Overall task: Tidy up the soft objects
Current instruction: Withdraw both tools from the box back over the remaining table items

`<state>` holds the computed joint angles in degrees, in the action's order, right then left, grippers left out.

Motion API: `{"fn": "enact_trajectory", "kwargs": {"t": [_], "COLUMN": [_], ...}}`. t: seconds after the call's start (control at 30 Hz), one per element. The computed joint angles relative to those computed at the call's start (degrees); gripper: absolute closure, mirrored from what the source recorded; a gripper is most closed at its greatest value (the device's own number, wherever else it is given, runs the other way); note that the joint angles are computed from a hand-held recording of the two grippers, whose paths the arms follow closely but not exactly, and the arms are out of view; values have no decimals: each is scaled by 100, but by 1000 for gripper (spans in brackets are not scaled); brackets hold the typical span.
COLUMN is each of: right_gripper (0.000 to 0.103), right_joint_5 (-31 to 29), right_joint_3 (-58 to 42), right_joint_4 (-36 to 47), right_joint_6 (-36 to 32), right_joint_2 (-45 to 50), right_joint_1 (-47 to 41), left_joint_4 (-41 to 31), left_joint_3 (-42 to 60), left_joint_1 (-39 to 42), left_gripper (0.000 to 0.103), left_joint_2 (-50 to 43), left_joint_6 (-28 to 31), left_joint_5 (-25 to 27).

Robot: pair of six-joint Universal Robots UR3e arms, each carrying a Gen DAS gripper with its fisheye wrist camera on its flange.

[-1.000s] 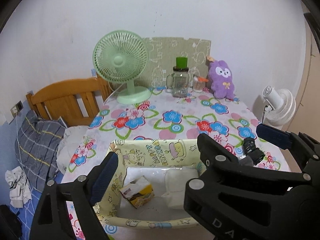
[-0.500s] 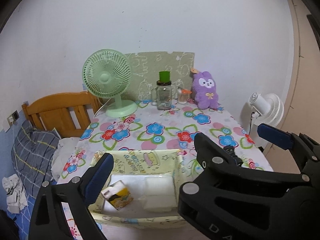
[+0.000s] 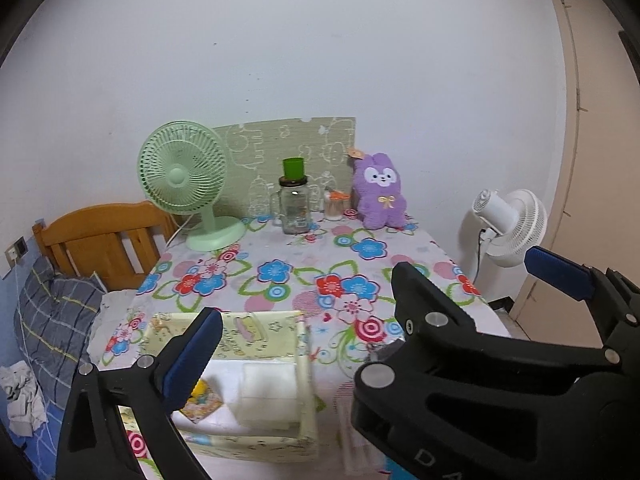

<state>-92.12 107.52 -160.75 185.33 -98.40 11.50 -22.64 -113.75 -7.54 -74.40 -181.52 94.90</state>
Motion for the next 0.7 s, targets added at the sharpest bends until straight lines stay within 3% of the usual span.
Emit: {"fn": "enact_trajectory", "kwargs": {"t": [0.3,0.7], "right_gripper": [2,2], "right_joint_5": [250,682], "right_joint_3": [680,1539], "right_joint_4": [-161,-511], "right_joint_6": [-188,-538], "right_joint_2": [-501,-1045], "right_joint_1": [-531,-1260], "left_joint_4": [316,598], "left_joint_3": [55,164], "left_joint_1": [-660,-1181], "left_gripper": [0,0], "left_joint_2": [-438,-996], "left_joint_6": [-239,-520], "left_joint_5": [398,523]}}
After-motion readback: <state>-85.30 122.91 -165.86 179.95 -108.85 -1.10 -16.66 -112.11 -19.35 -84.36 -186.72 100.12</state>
